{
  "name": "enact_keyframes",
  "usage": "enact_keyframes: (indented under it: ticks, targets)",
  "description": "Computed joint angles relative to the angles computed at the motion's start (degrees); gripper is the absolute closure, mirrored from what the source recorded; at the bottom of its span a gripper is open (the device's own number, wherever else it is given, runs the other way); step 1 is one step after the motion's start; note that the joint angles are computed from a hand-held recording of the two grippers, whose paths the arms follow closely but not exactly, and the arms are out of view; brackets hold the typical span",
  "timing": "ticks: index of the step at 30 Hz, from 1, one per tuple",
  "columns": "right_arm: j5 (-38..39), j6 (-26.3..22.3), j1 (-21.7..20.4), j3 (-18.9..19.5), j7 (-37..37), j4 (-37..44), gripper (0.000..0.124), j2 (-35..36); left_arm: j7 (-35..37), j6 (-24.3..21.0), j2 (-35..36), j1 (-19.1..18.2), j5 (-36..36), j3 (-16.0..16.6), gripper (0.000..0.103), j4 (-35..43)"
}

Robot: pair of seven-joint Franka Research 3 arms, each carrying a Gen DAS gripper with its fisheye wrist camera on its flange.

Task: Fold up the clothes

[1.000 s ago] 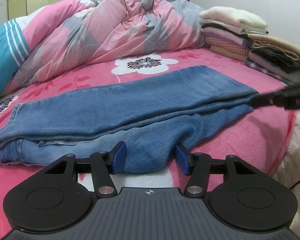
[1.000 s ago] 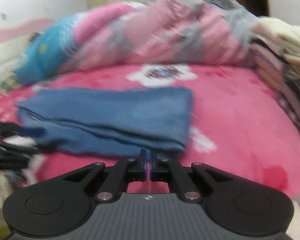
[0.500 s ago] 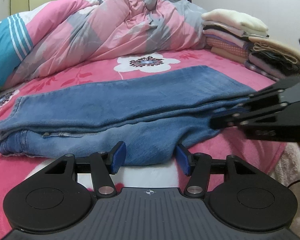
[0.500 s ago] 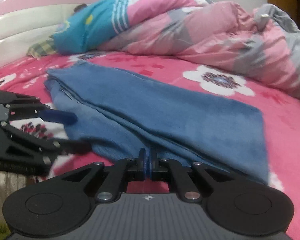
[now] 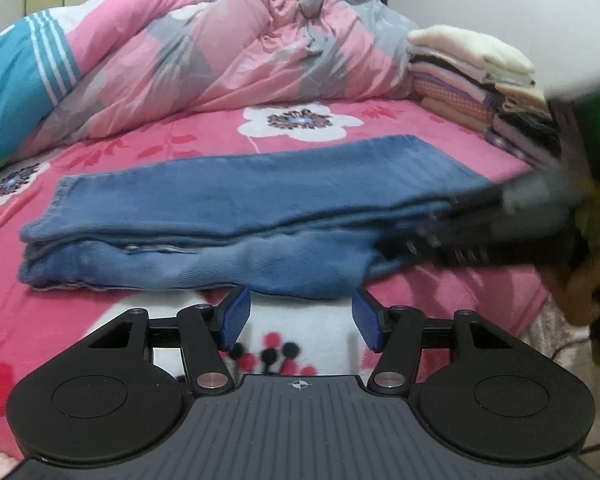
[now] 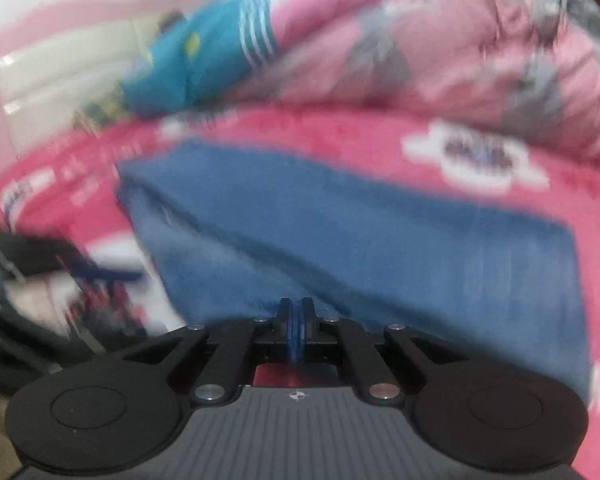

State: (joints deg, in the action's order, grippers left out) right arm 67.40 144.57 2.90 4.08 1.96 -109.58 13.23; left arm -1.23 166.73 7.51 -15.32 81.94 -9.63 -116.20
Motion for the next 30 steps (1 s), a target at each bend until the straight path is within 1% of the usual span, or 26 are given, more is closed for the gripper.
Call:
enact_keyframes:
  ticks: [1,3,5,6,8,10,11,13,15,17,18,19,22,25,27,29,30]
  targets:
    - [-0.83,-0.42,-0.14,-0.31,0.60,-0.85,0.122,-0.82,-0.84,0.25,-0.69,0.13,0.42,0.16,0.045,-0.53]
    - [-5.04,-2.23,-0.21,-1.43,4.72,-1.59,0.122,-2.28,-3.10,1.34,-1.35,0.74,1.43,0.41,0.043,-0.98]
    - [-7.01,-4.27,-0.57,-2.15,8.36,-1.08,0.121,-3.19,-2.48,2.27,-1.26,1.48,-0.65,0.40,0.041,-1.00]
    - [-5.65,-4.54,-0.86,-2.08,7.90,-0.97,0.121,-3.77,-2.08,2.74,-1.21,1.79,-1.80,0.45,0.040,-1.02]
    - [-0.23,-6.88,-1.66,-1.84,4.85,-0.63,0.121,-4.55,-1.08,3.12,-1.00,2.21,-4.53,0.55,0.039,-0.99]
    - [3.79,-10.60,-1.96,-1.80,3.79,1.18,0.121,-3.62,-0.10,2.91,-0.78,2.33,-7.66,0.62,0.039,-0.93]
    - [4.78,-11.12,-1.64,-1.57,3.49,1.99,0.121,-2.82,0.21,2.83,-1.00,2.34,-8.92,0.70,0.039,-1.20]
    - [4.48,-11.41,-0.85,-1.10,3.29,3.18,0.121,-0.93,1.29,1.98,-1.45,2.29,-11.56,0.69,0.039,-1.68]
    - [-1.03,-11.39,0.24,-1.19,6.94,3.90,0.121,1.07,2.20,0.30,-2.33,2.18,-13.23,0.61,0.039,-2.44]
    - [-2.35,-10.99,-0.09,-0.97,5.49,2.16,0.121,0.76,2.06,-0.85,-3.37,2.30,-13.75,0.57,0.039,-3.39]
    - [-3.29,-11.94,-0.44,-1.10,5.57,1.92,0.121,0.28,1.66,-1.19,-3.93,2.50,-13.66,0.55,0.039,-3.93]
    - [-5.27,-13.45,-0.65,-1.46,7.44,2.47,0.121,0.06,1.28,-1.29,-4.32,2.79,-13.67,0.54,0.039,-4.39]
    - [-3.77,-16.86,-1.75,-1.38,9.97,4.99,0.120,0.11,-0.32,-1.47,-5.02,3.78,-13.92,0.47,0.039,-5.24]
    - [0.91,-17.72,-1.85,-0.16,7.70,7.37,0.120,1.44,-1.27,-2.53,-5.16,4.54,-15.88,0.30,0.039,-5.34]
    - [2.32,-17.78,-1.29,0.72,6.47,9.23,0.121,3.59,-1.35,-3.15,-5.45,4.86,-17.57,0.17,0.039,-5.54]
    - [0.35,-18.57,-0.58,1.17,7.91,11.60,0.121,6.71,-2.66,-3.86,-5.89,4.99,-17.01,0.04,0.039,-5.76]
    - [-0.53,-18.36,-0.56,1.28,8.10,11.25,0.120,7.14,-3.24,-4.16,-6.25,5.10,-16.53,-0.01,0.039,-6.06]
